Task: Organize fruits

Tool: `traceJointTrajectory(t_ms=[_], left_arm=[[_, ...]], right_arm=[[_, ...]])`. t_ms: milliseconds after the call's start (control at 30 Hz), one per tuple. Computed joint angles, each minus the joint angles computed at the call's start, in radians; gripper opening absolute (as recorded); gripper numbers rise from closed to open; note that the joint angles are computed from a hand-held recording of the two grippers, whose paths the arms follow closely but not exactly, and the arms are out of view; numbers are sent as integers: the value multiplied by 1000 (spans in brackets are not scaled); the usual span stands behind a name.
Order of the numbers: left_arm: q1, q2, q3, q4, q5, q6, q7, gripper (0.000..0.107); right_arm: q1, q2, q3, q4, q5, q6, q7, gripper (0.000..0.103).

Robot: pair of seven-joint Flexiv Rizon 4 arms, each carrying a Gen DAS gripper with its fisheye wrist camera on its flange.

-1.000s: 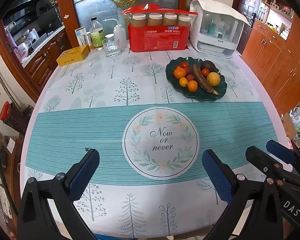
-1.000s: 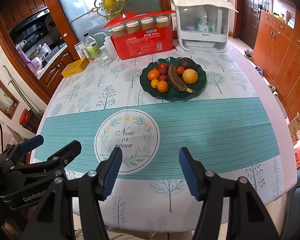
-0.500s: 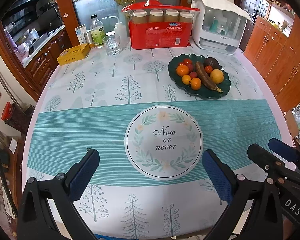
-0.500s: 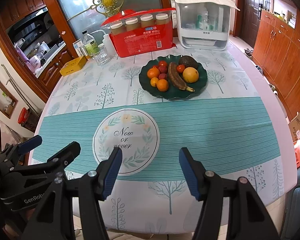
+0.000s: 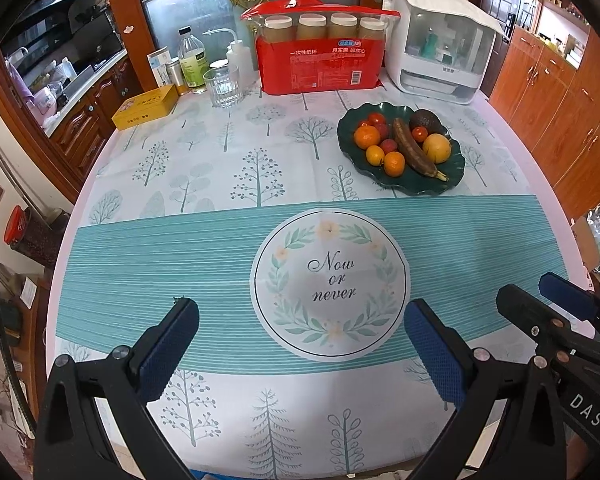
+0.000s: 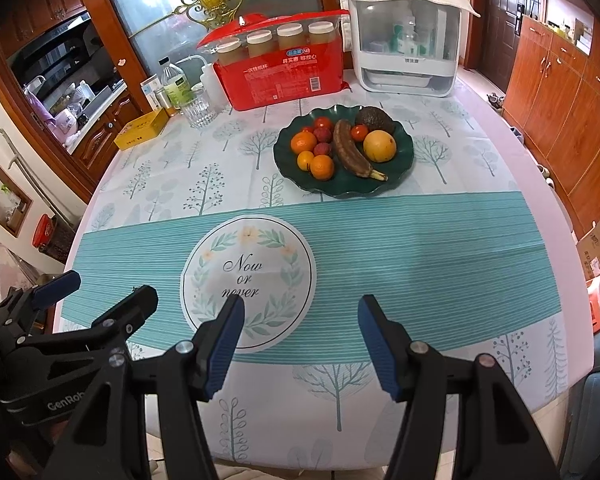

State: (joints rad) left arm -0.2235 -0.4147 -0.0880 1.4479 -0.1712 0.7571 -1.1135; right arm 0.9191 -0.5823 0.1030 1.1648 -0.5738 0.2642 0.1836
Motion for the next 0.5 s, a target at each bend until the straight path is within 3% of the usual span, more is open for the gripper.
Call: traceJointTrajectory(t_ms=[500], left_arm=[[-3, -26, 6, -34, 18, -17, -15, 102]], right_arm=[[-17, 0, 2, 14, 13, 22, -16, 59]])
